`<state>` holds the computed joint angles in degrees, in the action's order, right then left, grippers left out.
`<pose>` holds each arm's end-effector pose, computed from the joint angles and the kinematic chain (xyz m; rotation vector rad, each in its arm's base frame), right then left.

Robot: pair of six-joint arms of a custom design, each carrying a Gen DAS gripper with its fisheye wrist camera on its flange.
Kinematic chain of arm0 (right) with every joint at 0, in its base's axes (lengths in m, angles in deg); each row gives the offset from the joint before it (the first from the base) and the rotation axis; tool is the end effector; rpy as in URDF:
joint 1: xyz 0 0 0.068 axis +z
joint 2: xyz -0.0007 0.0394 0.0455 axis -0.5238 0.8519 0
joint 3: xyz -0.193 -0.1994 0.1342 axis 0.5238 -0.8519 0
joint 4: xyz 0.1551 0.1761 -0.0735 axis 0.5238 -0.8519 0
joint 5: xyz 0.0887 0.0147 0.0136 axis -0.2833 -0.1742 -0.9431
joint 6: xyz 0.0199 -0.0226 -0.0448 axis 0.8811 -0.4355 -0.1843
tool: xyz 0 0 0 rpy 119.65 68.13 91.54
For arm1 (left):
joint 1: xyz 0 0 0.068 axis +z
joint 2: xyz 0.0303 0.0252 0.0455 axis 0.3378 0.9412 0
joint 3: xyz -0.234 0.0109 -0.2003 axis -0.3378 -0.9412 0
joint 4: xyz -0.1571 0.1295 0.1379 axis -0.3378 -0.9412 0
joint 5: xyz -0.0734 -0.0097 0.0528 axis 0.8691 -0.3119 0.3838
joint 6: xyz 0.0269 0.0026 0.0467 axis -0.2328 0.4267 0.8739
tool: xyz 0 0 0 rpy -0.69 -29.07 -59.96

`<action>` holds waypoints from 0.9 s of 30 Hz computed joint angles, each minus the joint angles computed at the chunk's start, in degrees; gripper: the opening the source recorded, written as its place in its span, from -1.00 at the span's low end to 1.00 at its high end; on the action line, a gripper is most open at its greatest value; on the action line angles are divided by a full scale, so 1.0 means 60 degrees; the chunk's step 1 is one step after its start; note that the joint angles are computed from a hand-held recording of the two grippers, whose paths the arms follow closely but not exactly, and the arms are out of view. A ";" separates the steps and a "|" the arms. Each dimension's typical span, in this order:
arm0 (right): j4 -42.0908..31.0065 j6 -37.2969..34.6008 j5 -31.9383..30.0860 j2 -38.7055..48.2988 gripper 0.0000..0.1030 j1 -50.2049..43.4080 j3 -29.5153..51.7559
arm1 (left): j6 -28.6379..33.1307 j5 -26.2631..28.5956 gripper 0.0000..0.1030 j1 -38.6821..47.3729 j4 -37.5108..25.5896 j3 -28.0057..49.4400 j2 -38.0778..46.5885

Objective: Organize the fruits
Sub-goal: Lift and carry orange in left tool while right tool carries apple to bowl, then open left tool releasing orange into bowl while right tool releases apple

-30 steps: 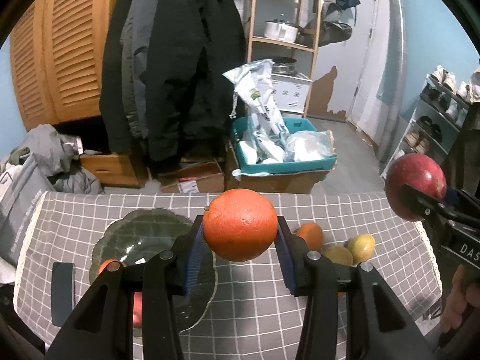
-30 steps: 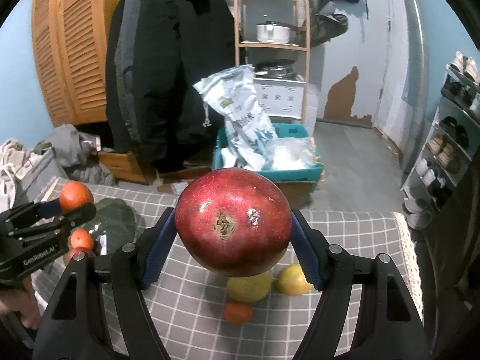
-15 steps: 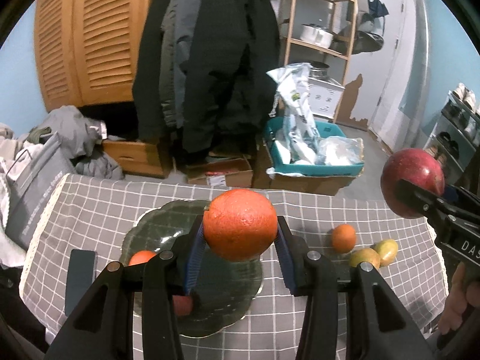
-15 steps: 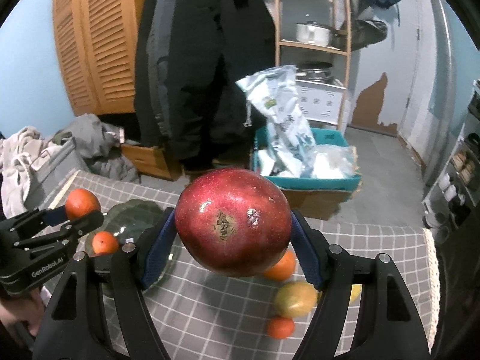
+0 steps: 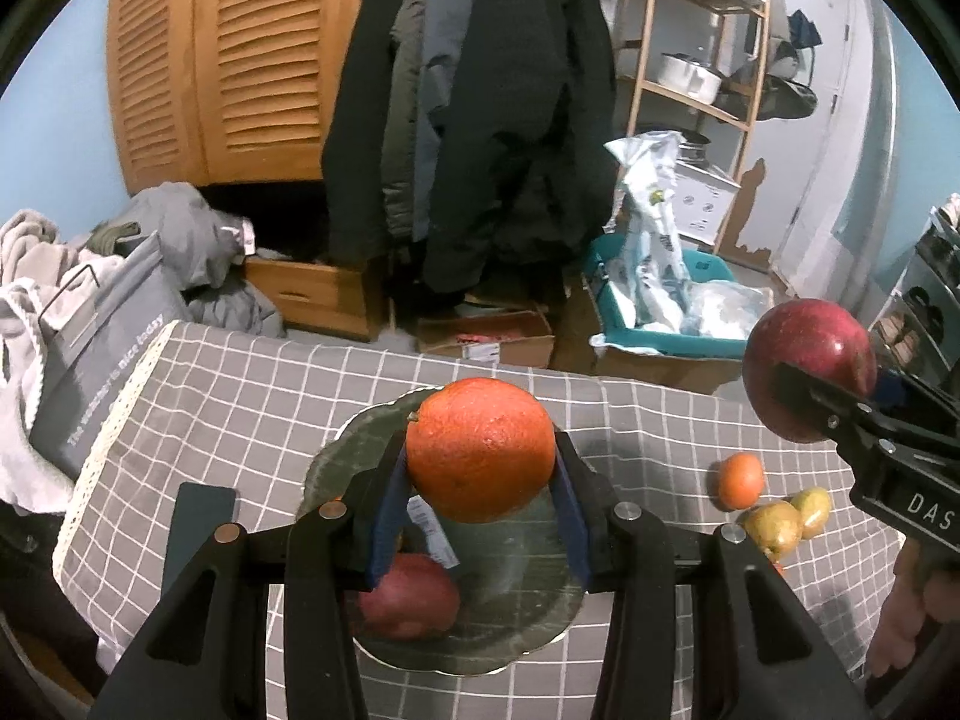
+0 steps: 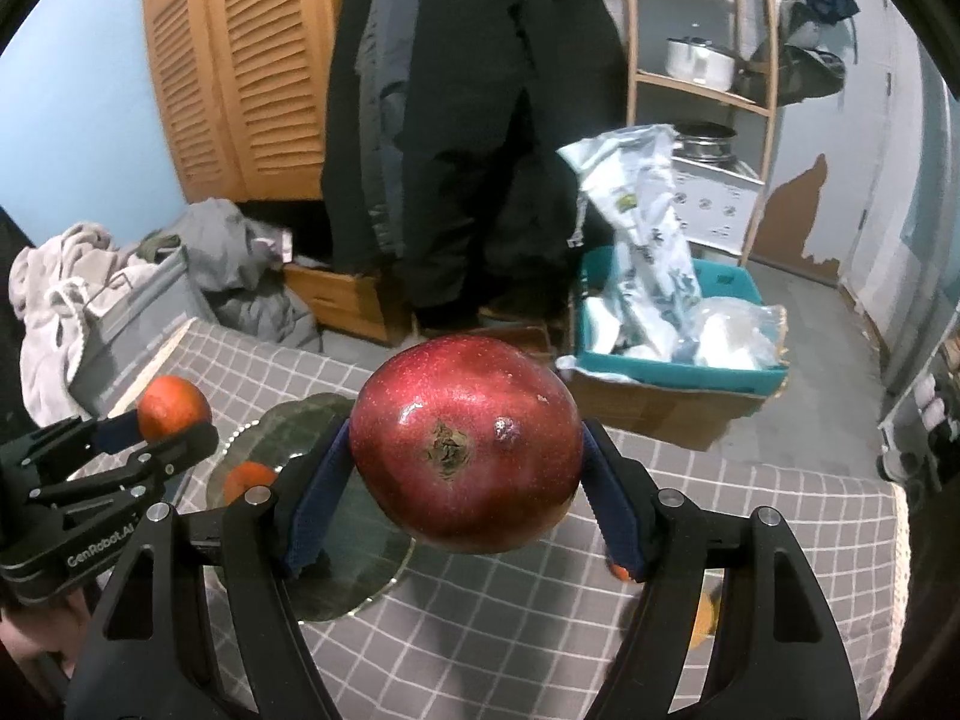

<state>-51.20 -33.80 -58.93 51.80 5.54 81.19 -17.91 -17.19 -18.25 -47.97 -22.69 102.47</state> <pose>0.2169 0.1661 0.3816 -0.7274 2.2059 0.3998 0.1284 -0.0735 0.3631 -0.5352 2.2921 0.0822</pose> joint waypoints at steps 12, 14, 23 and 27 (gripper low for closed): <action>0.0554 0.0356 0.0146 0.1193 0.44 0.0976 -0.0053 | 0.1224 0.1311 -0.12 0.1979 0.1075 -0.1476 -0.0621; 0.0640 0.0364 0.0211 0.1400 0.44 0.1099 -0.0085 | 0.1429 0.1590 -0.12 0.2386 0.1308 -0.1772 -0.0663; 0.0866 0.0474 0.0244 0.2302 0.44 0.1417 -0.0063 | 0.2182 0.2554 -0.11 0.3863 0.2204 -0.2691 -0.0562; 0.0904 0.0564 0.0053 0.2654 0.44 0.1339 -0.0067 | 0.2500 0.2901 -0.11 0.4287 0.2638 -0.2988 -0.0275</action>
<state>-45.78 -30.42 -58.61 67.73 13.58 80.79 -2.91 0.21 7.47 -32.14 -40.61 100.82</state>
